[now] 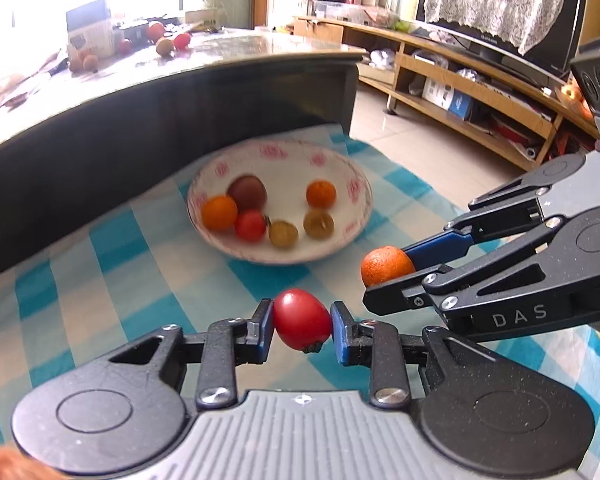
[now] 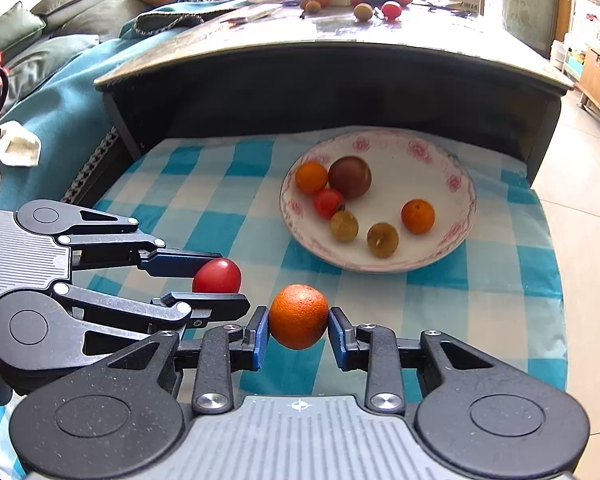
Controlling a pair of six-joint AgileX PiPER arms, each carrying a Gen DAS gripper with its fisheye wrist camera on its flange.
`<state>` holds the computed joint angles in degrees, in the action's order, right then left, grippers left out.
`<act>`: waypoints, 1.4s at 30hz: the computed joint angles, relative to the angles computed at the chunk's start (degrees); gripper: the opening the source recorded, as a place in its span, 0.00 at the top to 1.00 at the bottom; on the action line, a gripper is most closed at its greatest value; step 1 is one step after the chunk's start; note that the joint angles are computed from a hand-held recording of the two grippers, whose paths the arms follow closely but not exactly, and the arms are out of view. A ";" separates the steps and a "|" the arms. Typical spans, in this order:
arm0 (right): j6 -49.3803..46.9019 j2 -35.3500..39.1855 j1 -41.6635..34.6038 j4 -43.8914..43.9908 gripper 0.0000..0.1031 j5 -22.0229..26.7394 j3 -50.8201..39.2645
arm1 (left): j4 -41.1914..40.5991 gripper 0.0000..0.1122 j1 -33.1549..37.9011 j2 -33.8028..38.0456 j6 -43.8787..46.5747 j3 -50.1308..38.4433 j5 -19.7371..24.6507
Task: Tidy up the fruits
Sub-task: 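Carry the tomato and mandarin over the bowl and open both tools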
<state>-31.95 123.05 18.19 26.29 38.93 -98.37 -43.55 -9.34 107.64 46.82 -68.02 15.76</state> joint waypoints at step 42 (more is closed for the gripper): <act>13.74 29.35 -2.83 -10.09 0.72 12.93 -51.22 | 28.53 0.66 -1.21 23.28 -28.26 -35.42 5.50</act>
